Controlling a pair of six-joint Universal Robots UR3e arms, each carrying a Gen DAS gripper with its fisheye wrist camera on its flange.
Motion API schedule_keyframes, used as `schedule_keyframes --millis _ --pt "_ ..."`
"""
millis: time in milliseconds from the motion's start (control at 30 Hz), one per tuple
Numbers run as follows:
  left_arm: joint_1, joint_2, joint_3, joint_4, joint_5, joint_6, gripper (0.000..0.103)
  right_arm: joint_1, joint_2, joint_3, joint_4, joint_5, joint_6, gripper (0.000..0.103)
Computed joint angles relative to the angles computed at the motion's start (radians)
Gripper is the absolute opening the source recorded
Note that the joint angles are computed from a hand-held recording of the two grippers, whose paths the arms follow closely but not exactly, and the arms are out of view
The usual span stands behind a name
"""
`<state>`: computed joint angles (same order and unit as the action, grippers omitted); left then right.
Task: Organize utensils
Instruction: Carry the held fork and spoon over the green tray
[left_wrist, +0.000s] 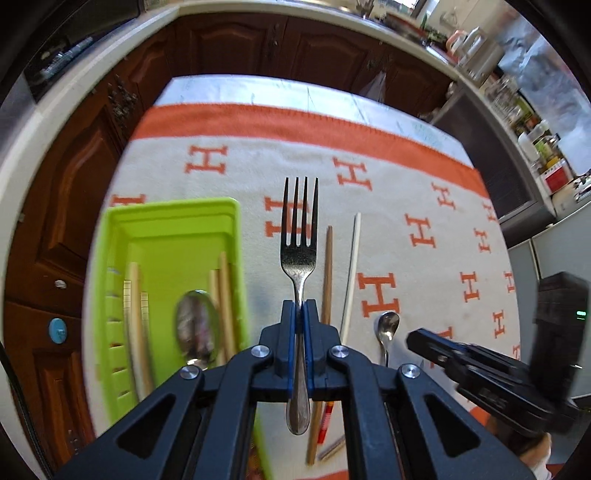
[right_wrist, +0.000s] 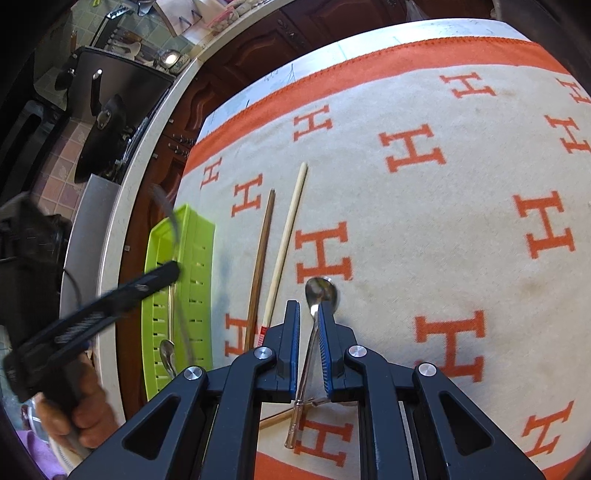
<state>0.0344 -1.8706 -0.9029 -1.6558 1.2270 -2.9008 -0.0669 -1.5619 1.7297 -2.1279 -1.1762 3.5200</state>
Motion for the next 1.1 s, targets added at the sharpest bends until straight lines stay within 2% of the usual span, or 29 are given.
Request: schedule_keyframes --millis 200,367,533,700,767,1000,1100 --pt "0.132 0.106 -0.005 -0.057 -0.025 0.084 0.002 0.083 0.081 -0.058 0.019 -0.049 0.028 0.011" --pt "0.218 0.138 -0.062 -0.034 0.028 0.133 0.002 0.155 0.145 -0.113 0.04 -0.139 0.05 0.012" --pt "0.217 0.121 -0.132 0.03 0.095 0.147 0.002 0.248 0.201 -0.192 0.049 -0.276 0.048 0.012" --pt "0.177 0.061 -0.142 0.076 0.12 0.12 0.002 0.295 0.226 -0.22 0.042 -0.358 0.048 0.009" --pt "0.163 0.035 -0.13 0.08 0.126 0.114 0.002 0.299 0.22 -0.207 0.026 -0.371 0.05 0.004" --pt "0.117 -0.059 -0.074 0.105 0.197 0.082 0.006 0.257 0.164 -0.14 -0.01 -0.314 0.059 0.004" --pt "0.134 -0.048 -0.076 0.099 0.17 0.083 0.023 0.237 0.133 -0.125 -0.021 -0.278 0.061 0.004"
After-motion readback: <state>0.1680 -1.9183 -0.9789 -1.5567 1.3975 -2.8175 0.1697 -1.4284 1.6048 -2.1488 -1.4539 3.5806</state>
